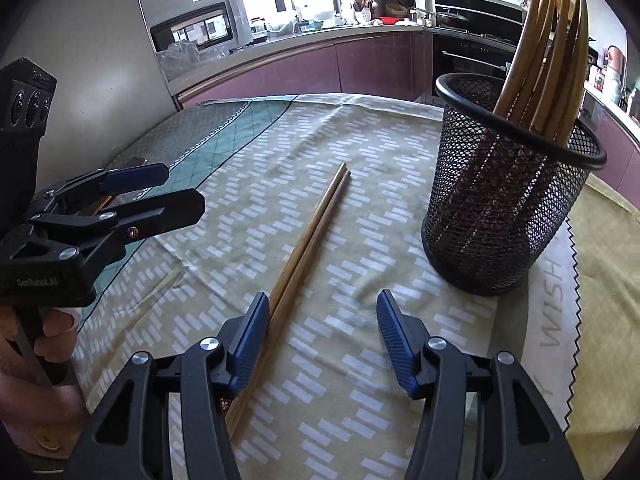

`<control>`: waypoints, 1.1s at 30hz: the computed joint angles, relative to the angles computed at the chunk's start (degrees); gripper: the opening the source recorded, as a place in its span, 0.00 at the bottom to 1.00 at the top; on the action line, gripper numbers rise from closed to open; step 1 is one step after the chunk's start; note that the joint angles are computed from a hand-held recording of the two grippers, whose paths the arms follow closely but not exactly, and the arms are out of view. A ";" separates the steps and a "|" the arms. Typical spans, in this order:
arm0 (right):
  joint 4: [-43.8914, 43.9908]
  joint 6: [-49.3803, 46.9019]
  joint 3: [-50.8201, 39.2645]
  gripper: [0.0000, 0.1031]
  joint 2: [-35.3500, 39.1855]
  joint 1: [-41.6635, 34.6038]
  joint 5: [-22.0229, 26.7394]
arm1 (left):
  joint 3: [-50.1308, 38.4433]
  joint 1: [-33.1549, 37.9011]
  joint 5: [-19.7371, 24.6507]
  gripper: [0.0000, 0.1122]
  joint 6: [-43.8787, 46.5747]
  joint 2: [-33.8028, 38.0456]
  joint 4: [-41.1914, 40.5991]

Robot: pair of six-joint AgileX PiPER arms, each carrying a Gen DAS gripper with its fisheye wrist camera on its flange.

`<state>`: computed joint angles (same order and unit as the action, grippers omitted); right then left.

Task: Organize utensils
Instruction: 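Move the left tool back to the last two chopsticks while the right tool follows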

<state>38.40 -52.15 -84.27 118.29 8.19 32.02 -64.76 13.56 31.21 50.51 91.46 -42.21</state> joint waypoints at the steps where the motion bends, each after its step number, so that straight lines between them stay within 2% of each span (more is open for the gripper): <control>1: -0.87 0.76 0.01 0.52 -0.03 0.15 -0.47 | 0.02 -0.04 -0.04 0.78 -0.10 0.06 0.11; 11: -1.20 1.01 -0.12 0.48 0.01 -0.56 -0.31 | 0.21 -1.44 0.23 0.77 -0.51 0.86 1.69; 18: 0.49 -0.01 -1.26 0.47 0.61 -2.06 2.18 | -0.85 -3.13 1.72 0.75 -2.13 2.38 4.56; 22: 0.94 -0.31 -1.80 0.43 0.88 -2.84 3.20 | -1.67 -4.16 2.55 0.73 -2.93 3.51 5.79; 33: 1.80 -0.89 -3.02 0.41 1.53 -3.91 4.99 | -4.86 -8.55 3.17 0.64 -8.13 6.71 11.38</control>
